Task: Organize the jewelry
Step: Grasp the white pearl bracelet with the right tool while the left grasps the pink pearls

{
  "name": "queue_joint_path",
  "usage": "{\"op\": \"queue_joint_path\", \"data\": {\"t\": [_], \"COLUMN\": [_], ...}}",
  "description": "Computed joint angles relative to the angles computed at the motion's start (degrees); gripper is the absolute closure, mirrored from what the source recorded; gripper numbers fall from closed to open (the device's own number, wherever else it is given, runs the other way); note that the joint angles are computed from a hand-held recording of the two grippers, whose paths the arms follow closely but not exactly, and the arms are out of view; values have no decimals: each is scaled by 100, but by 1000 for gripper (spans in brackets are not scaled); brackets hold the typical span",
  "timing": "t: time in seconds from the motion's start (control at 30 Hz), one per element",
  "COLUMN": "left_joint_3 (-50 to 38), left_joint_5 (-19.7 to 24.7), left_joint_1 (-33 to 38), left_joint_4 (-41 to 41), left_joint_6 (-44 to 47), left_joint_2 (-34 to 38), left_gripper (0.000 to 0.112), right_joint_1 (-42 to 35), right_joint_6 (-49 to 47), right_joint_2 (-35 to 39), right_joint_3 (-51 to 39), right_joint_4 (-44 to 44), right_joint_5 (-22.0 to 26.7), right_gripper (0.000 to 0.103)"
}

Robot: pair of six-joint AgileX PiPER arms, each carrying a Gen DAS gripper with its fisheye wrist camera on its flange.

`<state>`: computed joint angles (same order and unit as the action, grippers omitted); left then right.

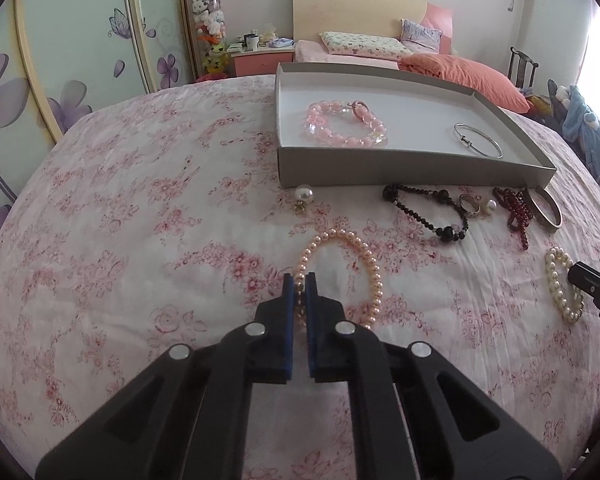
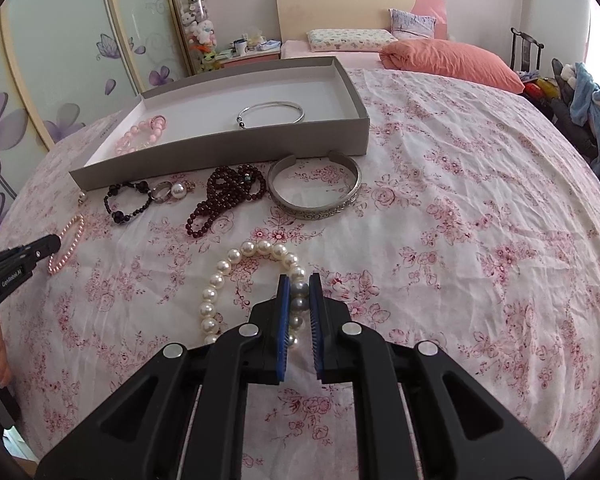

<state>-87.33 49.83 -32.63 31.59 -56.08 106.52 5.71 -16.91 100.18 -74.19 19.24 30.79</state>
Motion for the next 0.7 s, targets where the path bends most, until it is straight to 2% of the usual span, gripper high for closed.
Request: {"op": "queue_joint_path", "data": {"t": [0.13,0.4,0.7], "left_joint_3": [312,746,834], "left_joint_5": [-235,-664,-704], "left_joint_1": [19,-124,-437], "left_joint_4": [32,370,865], "left_joint_6": [-97,-536,-1080], "left_joint_2": [-238,-752,-994], "left_gripper": [106,106,106], "right_joint_1": [-58,-138,-103], "right_joint_6": [-382,-1732,-2827], "right_joint_2": [-104,-460,-721], "right_joint_3": [91,309,552], "right_joint_4": [455,1922,3157], "right_joint_5": [-66,-160,-128], "right_gripper": [92,92,92]}}
